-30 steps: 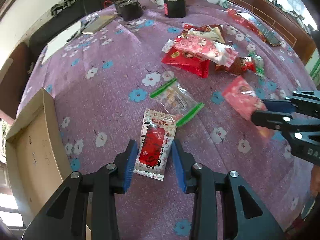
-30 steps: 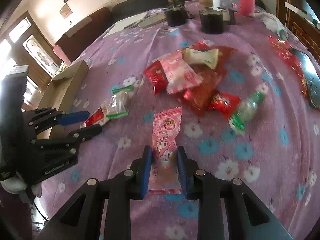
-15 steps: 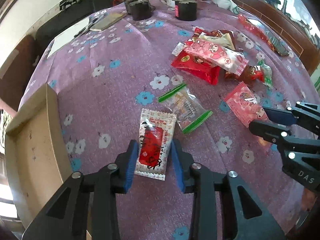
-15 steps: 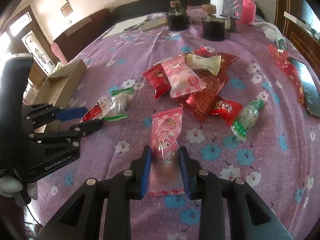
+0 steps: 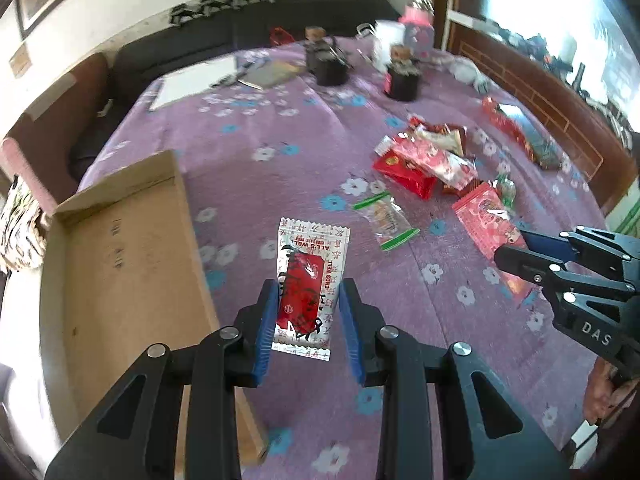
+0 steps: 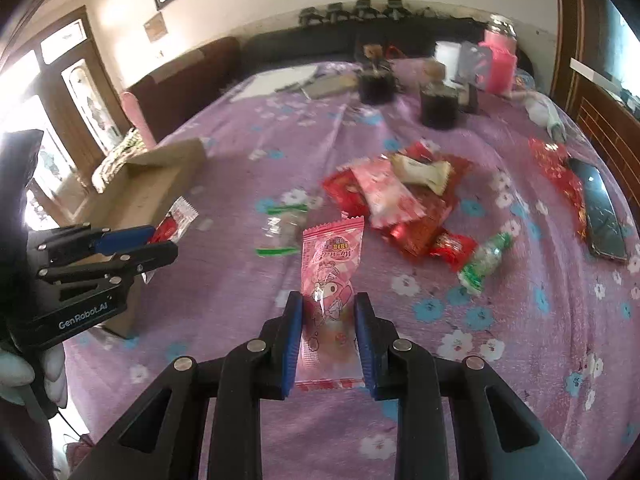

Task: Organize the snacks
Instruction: 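Carry both snacks over the cardboard tray and open both tools to drop them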

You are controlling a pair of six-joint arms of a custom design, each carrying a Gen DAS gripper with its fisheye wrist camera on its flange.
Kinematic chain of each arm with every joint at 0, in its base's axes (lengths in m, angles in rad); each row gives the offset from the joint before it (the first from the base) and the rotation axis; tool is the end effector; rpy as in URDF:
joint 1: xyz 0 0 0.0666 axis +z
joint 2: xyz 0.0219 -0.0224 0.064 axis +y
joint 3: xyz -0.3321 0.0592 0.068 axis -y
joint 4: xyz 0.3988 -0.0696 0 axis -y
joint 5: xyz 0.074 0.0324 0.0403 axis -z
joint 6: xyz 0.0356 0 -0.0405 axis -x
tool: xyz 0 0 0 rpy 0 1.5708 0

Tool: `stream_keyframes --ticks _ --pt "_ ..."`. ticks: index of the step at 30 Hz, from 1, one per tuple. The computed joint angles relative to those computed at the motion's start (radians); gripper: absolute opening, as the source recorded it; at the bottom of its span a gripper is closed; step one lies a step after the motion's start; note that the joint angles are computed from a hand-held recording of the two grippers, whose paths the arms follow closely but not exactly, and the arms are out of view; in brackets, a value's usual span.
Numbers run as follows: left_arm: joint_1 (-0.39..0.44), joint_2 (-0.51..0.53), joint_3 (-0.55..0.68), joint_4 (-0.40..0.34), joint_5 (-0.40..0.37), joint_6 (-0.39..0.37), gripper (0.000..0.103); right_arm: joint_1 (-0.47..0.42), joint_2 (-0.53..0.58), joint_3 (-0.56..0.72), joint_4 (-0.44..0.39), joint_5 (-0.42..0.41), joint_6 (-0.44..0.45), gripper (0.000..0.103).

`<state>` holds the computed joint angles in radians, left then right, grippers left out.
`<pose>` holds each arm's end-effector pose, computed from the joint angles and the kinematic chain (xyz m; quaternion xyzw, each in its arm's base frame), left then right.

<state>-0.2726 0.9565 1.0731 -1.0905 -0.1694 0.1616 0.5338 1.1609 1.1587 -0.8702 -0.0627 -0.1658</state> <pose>0.3321 -0.0870 0.3972 0.0280 0.9523 0.0159 0.3035 0.3615 0.2158 0.3774 -0.1824 0.9214 0.1449 0.3112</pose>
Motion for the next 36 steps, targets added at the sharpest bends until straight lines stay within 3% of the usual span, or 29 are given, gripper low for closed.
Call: stream_keyframes --ticks 8,13,19,24,36 --pt "0.110 -0.129 -0.039 -0.024 0.010 -0.015 0.028 0.103 0.051 0.099 -0.012 -0.027 -0.017 0.026" --pt "0.251 -0.151 -0.039 -0.022 0.047 -0.061 0.029 0.178 0.148 0.217 -0.026 -0.051 -0.027 0.026" --pt "0.403 -0.095 -0.024 -0.006 0.097 -0.093 0.029 0.249 0.296 0.372 -0.039 -0.068 -0.039 0.026" --pt "0.478 -0.031 -0.007 0.014 0.108 -0.102 0.029 0.289 0.439 0.514 -0.059 -0.077 -0.046 0.026" --pt "0.559 0.115 0.020 0.037 0.165 -0.062 0.029 0.319 0.660 0.717 -0.105 -0.026 -0.046 0.026"
